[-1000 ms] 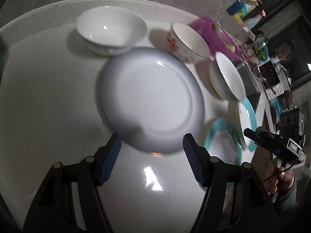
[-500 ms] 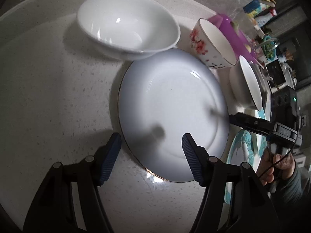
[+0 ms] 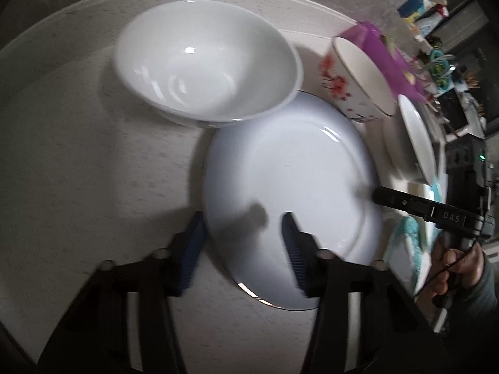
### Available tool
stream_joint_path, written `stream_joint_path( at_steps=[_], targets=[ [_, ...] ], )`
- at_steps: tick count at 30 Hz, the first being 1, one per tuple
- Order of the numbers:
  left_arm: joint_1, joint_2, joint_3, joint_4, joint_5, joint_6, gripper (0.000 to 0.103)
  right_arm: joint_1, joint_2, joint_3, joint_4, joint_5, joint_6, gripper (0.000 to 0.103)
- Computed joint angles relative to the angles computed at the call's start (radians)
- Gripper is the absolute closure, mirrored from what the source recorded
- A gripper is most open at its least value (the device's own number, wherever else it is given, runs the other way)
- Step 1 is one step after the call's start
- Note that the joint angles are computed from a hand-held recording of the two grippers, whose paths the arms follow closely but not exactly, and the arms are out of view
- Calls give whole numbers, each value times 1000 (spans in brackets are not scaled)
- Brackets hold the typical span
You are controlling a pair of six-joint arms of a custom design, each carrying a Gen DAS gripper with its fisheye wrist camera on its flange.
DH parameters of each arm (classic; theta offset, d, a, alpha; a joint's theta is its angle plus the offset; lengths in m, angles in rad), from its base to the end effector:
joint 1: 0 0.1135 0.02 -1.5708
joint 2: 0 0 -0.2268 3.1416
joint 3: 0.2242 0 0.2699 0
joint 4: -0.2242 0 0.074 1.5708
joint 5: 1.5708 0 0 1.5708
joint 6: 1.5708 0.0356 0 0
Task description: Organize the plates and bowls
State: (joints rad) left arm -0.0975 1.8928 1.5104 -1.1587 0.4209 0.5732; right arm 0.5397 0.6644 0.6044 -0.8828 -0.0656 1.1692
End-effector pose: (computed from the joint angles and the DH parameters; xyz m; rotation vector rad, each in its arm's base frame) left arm 0.3583 -0.0497 0.1797 0.9810 2.7863 -0.6029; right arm 0.1464 0.0904 0.2088 0.8047 2.5642 0.7161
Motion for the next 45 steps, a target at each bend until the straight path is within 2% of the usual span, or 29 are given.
stream_joint_path(
  at_steps=[1, 2, 7, 10, 17, 23, 30, 35, 39, 45],
  targets=[
    [-2, -1, -2, 11, -14, -6, 78, 1, 5, 0, -3, 4, -1, 84],
    [3, 6, 4, 10, -13, -2, 79, -10, -7, -10, 2, -8, 1, 84],
    [-28, -17, -18, 55, -68, -33, 78, -1, 10, 3, -5, 8, 9, 84],
    [-27, -19, -19, 55, -66, -55, 78, 13, 8, 1, -3, 24, 28, 84],
    [-9, -104, -105, 46, -73, -28, 78, 60, 37, 28, -19, 56, 69, 84],
    [81, -246, -195, -24, -56, 35, 78, 184, 72, 100, -57, 116, 141, 84],
    [283, -452, -298, -165, -33, 192, 79, 444, 157, 210, -86, 235, 288, 84],
    [495, -533, -394, -260, -48, 369, 78, 590, 262, 267, -70, 281, 378, 84],
    [628, -541, -452, -276, -73, 483, 78, 673, 319, 278, -46, 292, 436, 84],
    [716, -553, -525, -229, -93, 563, 78, 742, 386, 263, 5, 298, 477, 84]
  ],
)
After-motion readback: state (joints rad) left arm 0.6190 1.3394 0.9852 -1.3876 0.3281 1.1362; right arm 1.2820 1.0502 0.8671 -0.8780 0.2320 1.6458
